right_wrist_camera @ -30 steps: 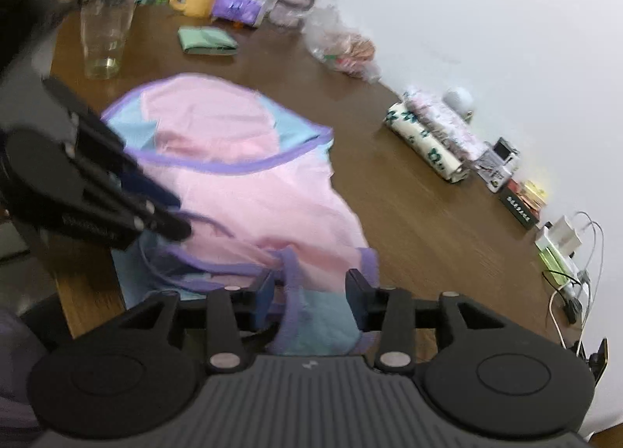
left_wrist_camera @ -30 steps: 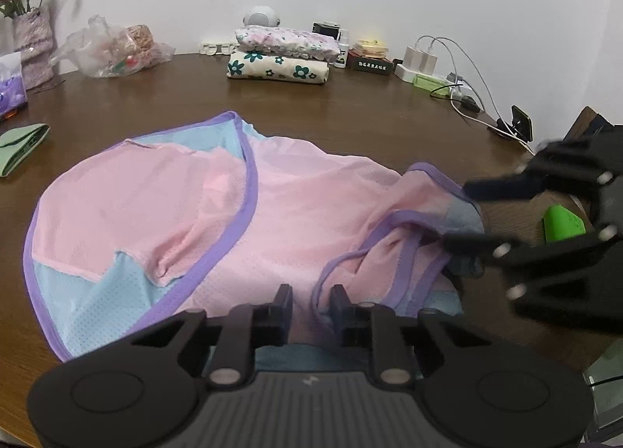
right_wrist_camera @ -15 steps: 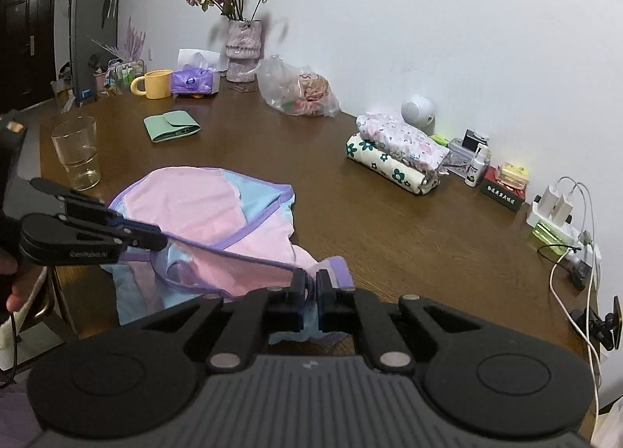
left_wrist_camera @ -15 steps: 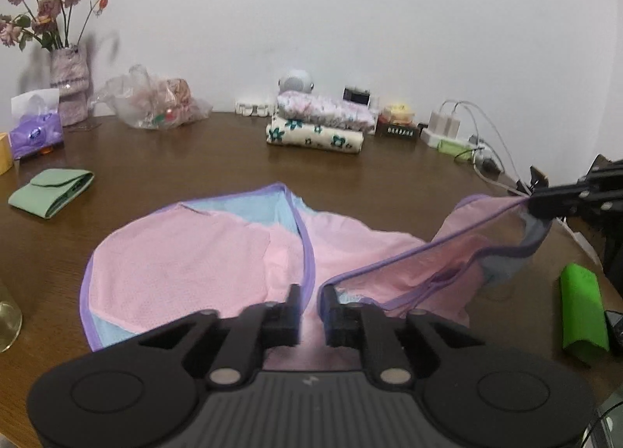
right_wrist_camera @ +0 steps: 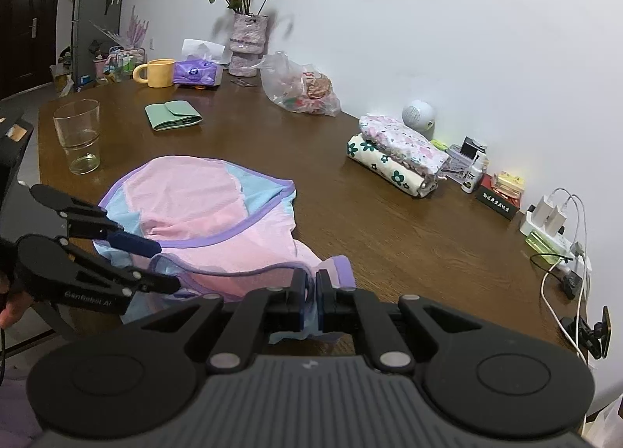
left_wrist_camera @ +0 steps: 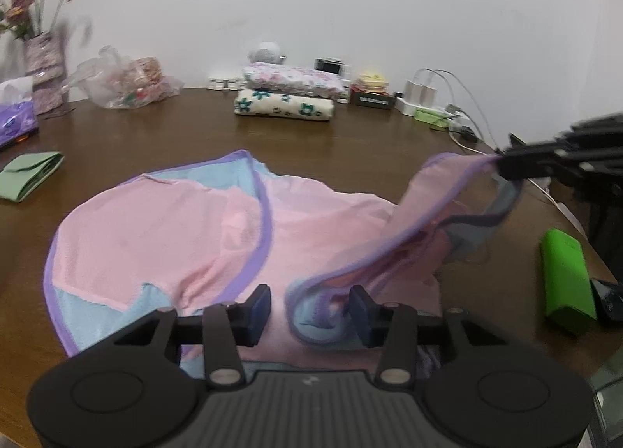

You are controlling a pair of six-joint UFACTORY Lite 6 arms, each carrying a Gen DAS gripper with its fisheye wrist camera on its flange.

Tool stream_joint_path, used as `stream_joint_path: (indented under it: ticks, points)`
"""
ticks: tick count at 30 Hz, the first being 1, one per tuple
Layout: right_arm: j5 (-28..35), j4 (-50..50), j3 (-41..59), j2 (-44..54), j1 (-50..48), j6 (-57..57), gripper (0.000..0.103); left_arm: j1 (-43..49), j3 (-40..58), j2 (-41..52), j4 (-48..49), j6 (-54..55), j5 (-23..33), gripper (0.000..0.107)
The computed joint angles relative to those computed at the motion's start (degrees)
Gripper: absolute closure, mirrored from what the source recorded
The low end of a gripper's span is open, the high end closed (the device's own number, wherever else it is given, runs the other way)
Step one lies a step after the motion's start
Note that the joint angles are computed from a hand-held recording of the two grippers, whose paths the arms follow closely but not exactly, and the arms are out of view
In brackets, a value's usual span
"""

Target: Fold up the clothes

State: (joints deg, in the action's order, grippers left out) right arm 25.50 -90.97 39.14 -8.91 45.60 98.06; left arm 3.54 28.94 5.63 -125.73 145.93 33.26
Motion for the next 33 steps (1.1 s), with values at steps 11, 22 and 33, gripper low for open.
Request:
stream_joint_path:
  ticks: [11,22,33]
  points:
    - [1.99,-1.23,-0.41,3.61,0.07,0.90,0.098,4.94,6.21,6.56,8.85,-8.01,4.31,0.106]
    - [21.60,6.48,15.62,-12.46,11.32,-23.99,0.100,11.02,24.00,-22.43,17.72,-20.37,11.98,0.107]
    - [45.37,-0.13,36.11,-10.54,37.23,-38.17,0.100,17.79,38.90,-25.43,22.99,-29.54,16.96,0.107]
